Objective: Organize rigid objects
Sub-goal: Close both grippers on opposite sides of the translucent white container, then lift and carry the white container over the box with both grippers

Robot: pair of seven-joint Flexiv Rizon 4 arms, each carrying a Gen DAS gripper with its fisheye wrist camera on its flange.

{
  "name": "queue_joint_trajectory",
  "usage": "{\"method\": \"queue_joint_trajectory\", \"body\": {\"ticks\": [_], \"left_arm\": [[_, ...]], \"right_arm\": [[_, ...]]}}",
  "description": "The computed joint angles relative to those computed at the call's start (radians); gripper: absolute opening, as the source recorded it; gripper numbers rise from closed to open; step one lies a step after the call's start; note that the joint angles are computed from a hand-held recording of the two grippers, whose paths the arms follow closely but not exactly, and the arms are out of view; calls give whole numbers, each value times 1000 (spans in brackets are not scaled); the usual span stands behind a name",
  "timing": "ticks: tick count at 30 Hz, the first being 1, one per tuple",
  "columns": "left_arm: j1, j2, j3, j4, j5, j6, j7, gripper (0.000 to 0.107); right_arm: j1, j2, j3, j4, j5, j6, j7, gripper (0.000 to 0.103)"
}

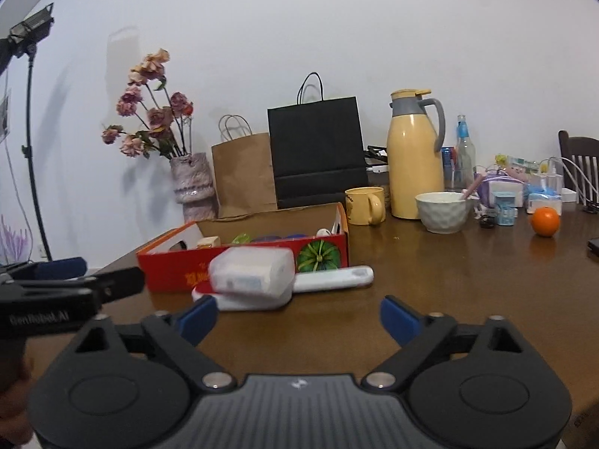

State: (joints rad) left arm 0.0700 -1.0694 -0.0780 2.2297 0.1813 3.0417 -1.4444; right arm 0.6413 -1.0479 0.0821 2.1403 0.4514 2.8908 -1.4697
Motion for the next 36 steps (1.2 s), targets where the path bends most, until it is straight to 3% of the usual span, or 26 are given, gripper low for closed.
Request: {"method": "queue_joint_trajectory", "body": {"ticks": [4, 7, 10, 13, 15, 16, 24, 36], "left_arm": [[84, 58, -68, -101, 98, -290, -102, 66], [116, 64, -99, -191, 128, -437, -157, 57], [132, 56, -117, -271, 125, -558, -190, 57], [290, 19, -259, -345, 314, -722, -288, 45], [364, -11, -331, -382, 441, -779, -336, 31], [359, -12, -331, -376, 425, -769, -313, 31], [264, 31, -243, -332, 317, -693, -299, 25], [162, 98, -122, -130, 260, -463, -295, 25]], "right_arm": [[-42, 28, -22, -76, -94, -128, 14, 74], [-57, 32, -40, -152, -137, -231, 23, 67], [-91, 31, -41, -223, -187, -362, 65, 62], [-236, 6, 43, -251, -404, -398, 223, 51], [-294, -8, 66, -256, -522, -394, 304, 40], [-300, -12, 64, -259, -547, -390, 327, 35], [-254, 16, 6, -245, -540, -425, 375, 31], [-216, 91, 19, -50, -472, -268, 311, 29]]}}
